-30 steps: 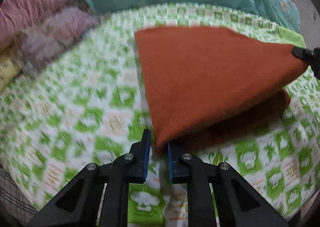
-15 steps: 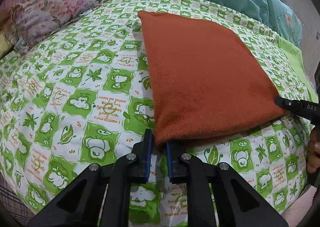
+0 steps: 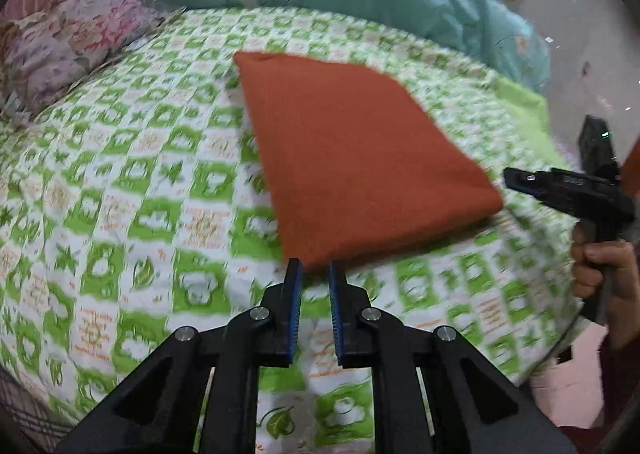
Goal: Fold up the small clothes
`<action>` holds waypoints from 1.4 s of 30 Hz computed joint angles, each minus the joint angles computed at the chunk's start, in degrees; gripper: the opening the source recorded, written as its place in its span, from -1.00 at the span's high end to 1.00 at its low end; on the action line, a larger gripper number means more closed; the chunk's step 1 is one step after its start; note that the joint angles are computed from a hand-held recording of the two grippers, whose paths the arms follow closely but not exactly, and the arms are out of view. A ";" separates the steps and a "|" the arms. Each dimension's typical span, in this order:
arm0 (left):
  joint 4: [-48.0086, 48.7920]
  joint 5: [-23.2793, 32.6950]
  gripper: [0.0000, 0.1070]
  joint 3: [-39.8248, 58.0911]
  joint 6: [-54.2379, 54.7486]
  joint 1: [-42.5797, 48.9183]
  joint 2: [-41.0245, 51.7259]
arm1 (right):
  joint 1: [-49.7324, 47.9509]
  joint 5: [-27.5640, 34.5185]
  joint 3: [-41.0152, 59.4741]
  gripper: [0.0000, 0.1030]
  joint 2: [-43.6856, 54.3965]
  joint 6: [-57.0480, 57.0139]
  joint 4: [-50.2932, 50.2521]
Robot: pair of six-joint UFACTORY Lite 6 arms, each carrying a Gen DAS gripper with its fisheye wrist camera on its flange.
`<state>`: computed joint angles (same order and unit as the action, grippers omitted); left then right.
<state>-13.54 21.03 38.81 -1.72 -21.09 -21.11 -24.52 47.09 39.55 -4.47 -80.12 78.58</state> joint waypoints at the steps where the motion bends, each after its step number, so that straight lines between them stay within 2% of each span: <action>1: -3.46 -0.14 0.77 1.50 3.80 0.70 0.91 | 0.19 1.17 1.34 0.57 0.50 0.93 -0.11; 3: -7.18 -1.11 0.71 4.57 7.54 1.21 3.86 | 2.15 1.26 3.84 0.54 1.38 2.62 0.39; 4: -8.51 -1.43 0.71 6.46 8.62 1.35 6.06 | 3.86 0.76 5.28 0.46 1.95 3.49 0.91; 7: -18.07 -1.98 0.67 11.79 17.94 2.80 13.02 | 9.07 -0.58 10.47 0.36 5.43 4.88 2.80; 9: -26.20 -0.53 0.52 14.89 26.17 4.32 17.23 | 12.13 -1.54 15.13 0.36 9.62 5.64 3.37; 12: -36.76 2.07 0.47 18.68 35.43 7.19 23.26 | 15.18 -0.98 23.97 0.36 18.03 8.96 2.56; 14: -44.11 5.99 0.45 19.87 42.51 9.46 26.73 | 16.59 -1.89 28.84 0.36 22.49 11.07 0.74; 16: -42.48 4.99 0.57 20.20 41.68 9.08 29.77 | 17.43 -3.63 33.38 0.36 27.25 15.48 -2.96; 17: -41.86 3.44 0.76 19.68 41.64 8.56 30.44 | 17.91 -4.95 35.82 0.36 29.82 18.40 -5.80; 18: -42.84 2.00 0.83 18.78 42.98 8.29 30.36 | 18.46 -7.30 37.28 0.36 31.41 20.77 -8.34; 20: -44.18 2.80 0.82 18.67 43.91 8.92 30.32 | 16.74 -4.88 39.50 0.36 35.37 20.79 -6.55; 21: -43.46 3.17 0.81 18.72 42.78 9.09 29.79 | 15.40 -2.68 38.64 0.36 35.40 19.45 -4.03; 24: -42.01 2.63 0.71 16.31 40.93 8.53 25.80 | 14.69 -5.20 31.18 0.36 27.41 14.07 -0.90; 27: -41.38 3.68 0.66 13.82 40.90 7.87 21.73 | 12.67 -1.22 25.06 0.36 20.48 9.79 1.96; 32: -33.74 1.17 0.57 8.62 34.20 5.27 16.13 | 13.21 2.66 14.70 0.35 10.05 5.63 -0.27; 34: -31.53 0.80 0.57 8.08 32.01 5.29 17.37 | 15.08 -1.73 11.27 0.35 8.13 6.11 -2.64; 36: -33.57 0.20 0.58 7.43 34.35 5.53 18.00 | 15.66 -5.94 8.90 0.35 9.01 6.27 -3.48; 39: -28.00 -1.82 0.57 7.37 28.63 3.45 18.10 | 12.36 -2.81 6.98 0.40 11.39 1.36 1.02; 42: -24.02 -1.25 0.46 8.07 24.09 2.79 17.36 | 12.91 -4.27 5.42 0.35 7.41 3.91 -0.52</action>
